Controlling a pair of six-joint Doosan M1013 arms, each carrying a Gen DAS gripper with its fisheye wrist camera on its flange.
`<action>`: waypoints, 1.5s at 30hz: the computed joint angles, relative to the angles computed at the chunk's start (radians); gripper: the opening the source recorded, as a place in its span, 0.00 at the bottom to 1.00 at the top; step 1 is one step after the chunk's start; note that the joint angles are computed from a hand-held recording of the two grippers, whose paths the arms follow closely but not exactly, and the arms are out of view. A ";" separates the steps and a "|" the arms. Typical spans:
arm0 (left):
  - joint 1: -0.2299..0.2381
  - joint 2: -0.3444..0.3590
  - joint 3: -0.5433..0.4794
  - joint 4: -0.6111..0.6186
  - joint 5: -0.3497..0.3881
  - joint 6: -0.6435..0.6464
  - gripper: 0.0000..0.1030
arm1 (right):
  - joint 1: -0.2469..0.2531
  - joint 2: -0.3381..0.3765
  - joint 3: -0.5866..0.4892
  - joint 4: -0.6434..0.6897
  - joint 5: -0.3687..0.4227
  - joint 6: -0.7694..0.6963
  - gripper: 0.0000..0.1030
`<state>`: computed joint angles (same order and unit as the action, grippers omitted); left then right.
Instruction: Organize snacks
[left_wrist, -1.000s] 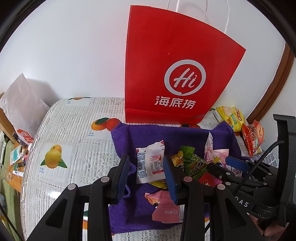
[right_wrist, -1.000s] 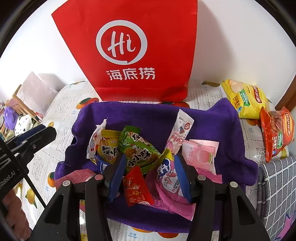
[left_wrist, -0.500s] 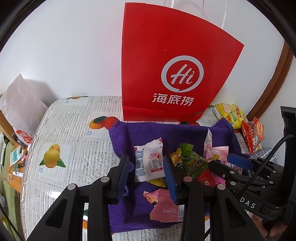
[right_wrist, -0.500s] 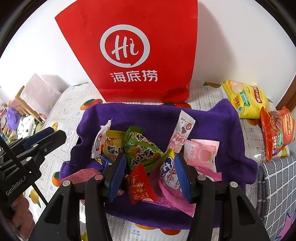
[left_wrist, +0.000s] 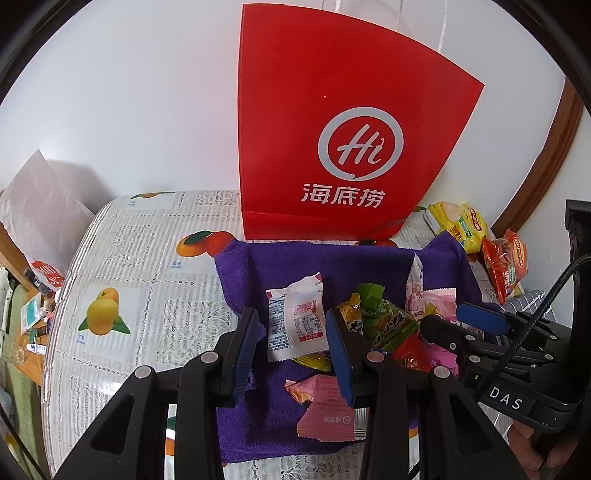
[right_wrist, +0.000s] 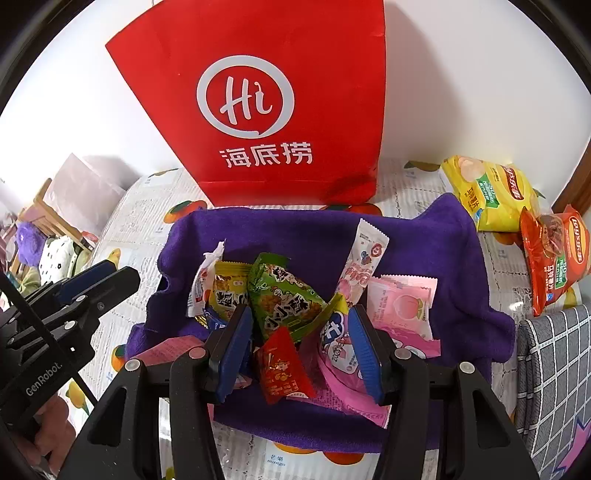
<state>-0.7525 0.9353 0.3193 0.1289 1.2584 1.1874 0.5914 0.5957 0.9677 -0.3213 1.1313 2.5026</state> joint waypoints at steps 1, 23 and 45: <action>0.000 0.001 -0.002 0.000 0.002 0.001 0.35 | 0.000 0.000 -0.001 0.001 0.001 -0.001 0.52; -0.001 0.005 -0.009 0.000 0.009 0.003 0.35 | 0.000 -0.009 0.005 0.002 -0.011 0.009 0.52; -0.014 -0.091 0.124 -0.026 -0.093 0.032 0.49 | 0.061 -0.108 0.106 -0.127 -0.006 0.167 0.52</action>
